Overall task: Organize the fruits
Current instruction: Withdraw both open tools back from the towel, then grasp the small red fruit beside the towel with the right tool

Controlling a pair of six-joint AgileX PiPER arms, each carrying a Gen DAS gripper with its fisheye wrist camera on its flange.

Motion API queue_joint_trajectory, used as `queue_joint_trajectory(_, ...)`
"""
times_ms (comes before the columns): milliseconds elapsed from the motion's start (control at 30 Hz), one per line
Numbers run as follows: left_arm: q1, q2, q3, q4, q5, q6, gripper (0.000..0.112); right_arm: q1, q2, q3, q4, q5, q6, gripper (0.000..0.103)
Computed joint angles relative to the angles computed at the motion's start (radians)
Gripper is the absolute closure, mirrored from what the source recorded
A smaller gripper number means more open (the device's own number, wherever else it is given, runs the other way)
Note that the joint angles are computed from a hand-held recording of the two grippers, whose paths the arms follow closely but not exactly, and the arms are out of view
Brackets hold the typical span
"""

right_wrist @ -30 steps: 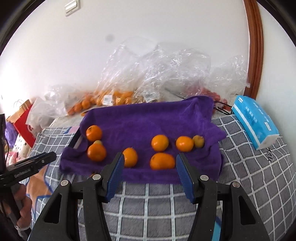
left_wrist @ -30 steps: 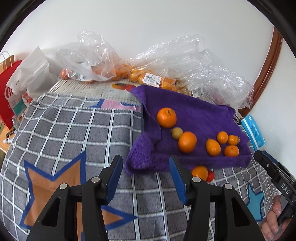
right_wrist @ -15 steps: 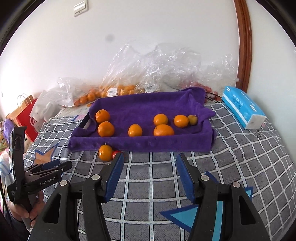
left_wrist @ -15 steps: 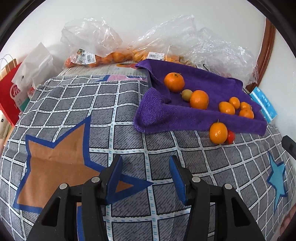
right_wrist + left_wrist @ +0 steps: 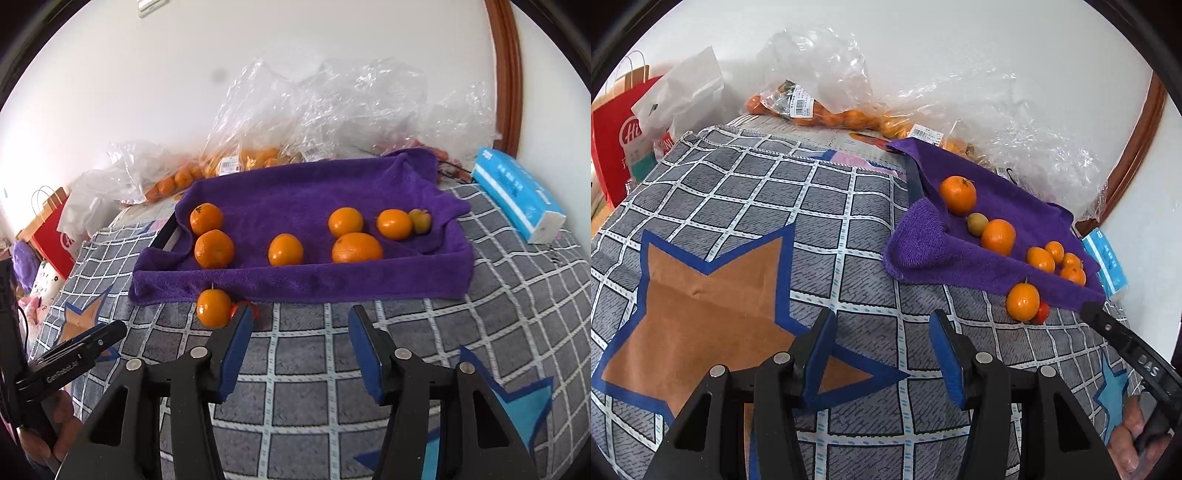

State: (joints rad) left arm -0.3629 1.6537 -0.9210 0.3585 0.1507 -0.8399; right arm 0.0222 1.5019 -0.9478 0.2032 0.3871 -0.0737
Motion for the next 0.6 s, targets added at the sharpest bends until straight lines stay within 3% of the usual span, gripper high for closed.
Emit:
queue_joint_trajectory(100,-0.003,0.004,-0.003,0.002,-0.001,0.002,0.062,0.013,0.053,-0.033,-0.023,0.006,0.032,0.062)
queue_joint_trajectory(200,0.003,0.006,-0.005,-0.062,-0.006,0.065,0.061,0.019,0.094,-0.056,0.022,0.017,-0.015,0.062)
queue_joint_trajectory(467,0.012,0.005,-0.003,-0.183,-0.014,0.182,0.059,0.085,0.1,-0.046,-0.201,-0.011,0.155,0.062)
queue_joint_trajectory(600,0.015,0.005,-0.003,-0.225,-0.017,0.219,0.058,0.075,0.092,-0.047,-0.086,0.0,0.038,0.062)
